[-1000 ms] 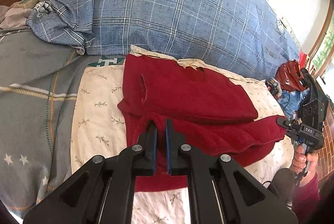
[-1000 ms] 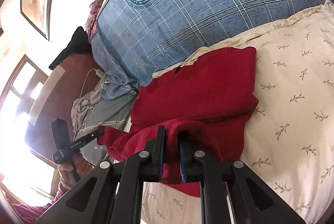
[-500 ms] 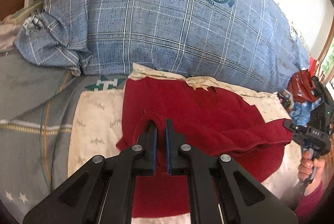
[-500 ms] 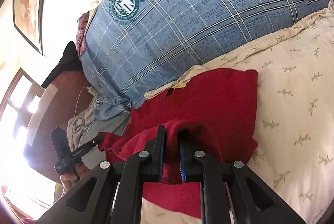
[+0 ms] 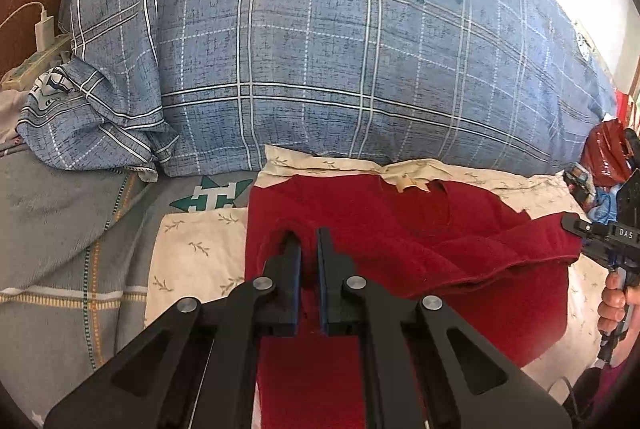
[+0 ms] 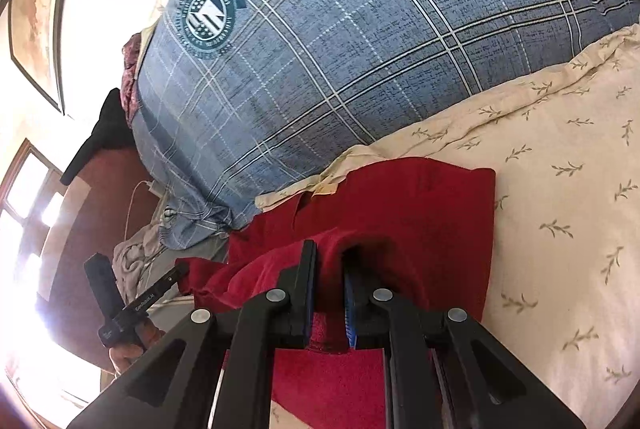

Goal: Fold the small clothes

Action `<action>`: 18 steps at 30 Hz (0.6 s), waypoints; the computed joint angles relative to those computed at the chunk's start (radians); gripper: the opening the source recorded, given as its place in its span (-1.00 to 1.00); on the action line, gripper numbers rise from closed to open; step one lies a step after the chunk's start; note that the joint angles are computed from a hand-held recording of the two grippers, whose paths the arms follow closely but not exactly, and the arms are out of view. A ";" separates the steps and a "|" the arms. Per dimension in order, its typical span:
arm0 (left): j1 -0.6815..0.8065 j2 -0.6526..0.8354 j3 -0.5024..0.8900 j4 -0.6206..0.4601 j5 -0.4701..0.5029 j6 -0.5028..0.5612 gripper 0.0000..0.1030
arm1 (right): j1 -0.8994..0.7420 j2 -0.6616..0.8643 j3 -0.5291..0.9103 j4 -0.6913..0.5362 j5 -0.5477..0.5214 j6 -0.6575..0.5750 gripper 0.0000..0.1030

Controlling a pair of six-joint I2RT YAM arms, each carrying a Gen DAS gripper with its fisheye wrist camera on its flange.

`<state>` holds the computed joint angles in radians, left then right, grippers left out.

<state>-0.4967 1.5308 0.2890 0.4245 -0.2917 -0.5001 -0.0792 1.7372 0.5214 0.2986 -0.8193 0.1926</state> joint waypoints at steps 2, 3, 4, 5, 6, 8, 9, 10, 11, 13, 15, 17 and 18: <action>0.015 0.033 0.016 0.012 0.005 0.011 -0.91 | 0.007 0.031 0.023 0.007 0.005 0.008 -0.79; 0.026 0.059 0.029 0.019 0.010 0.019 -0.91 | 0.011 0.047 0.033 0.012 0.008 0.012 -0.79; 0.032 0.079 0.040 0.024 0.013 0.021 -0.91 | 0.014 0.066 0.046 0.015 0.012 0.013 -0.79; 0.039 0.101 0.051 0.030 0.018 0.024 -0.91 | 0.018 0.086 0.059 0.015 0.017 0.014 -0.79; 0.047 0.129 0.065 0.038 0.023 0.027 -0.91 | 0.022 0.103 0.071 0.017 0.023 0.016 -0.79; 0.059 0.191 0.096 0.053 0.026 0.034 -0.91 | 0.026 0.147 0.096 0.021 0.032 0.016 -0.79; 0.064 0.214 0.108 0.059 0.028 0.036 -0.91 | 0.025 0.176 0.114 0.021 0.034 0.017 -0.79; 0.070 0.244 0.123 0.067 0.032 0.040 -0.91 | 0.024 0.196 0.128 0.021 0.034 0.019 -0.79; 0.075 0.270 0.138 0.071 0.033 0.042 -0.91 | 0.022 0.218 0.142 0.022 0.030 0.024 -0.79; 0.088 0.320 0.169 0.078 0.039 0.046 -0.91 | 0.018 0.265 0.172 0.027 0.020 0.038 -0.79; 0.099 0.352 0.194 0.078 0.044 0.050 -0.91 | 0.017 0.294 0.195 0.026 0.019 0.042 -0.79; 0.105 0.371 0.216 0.071 0.046 0.053 -0.91 | 0.020 0.310 0.206 0.035 0.021 0.048 -0.79; 0.108 0.379 0.227 0.067 0.046 0.056 -0.91 | 0.019 0.318 0.213 0.037 0.018 0.052 -0.79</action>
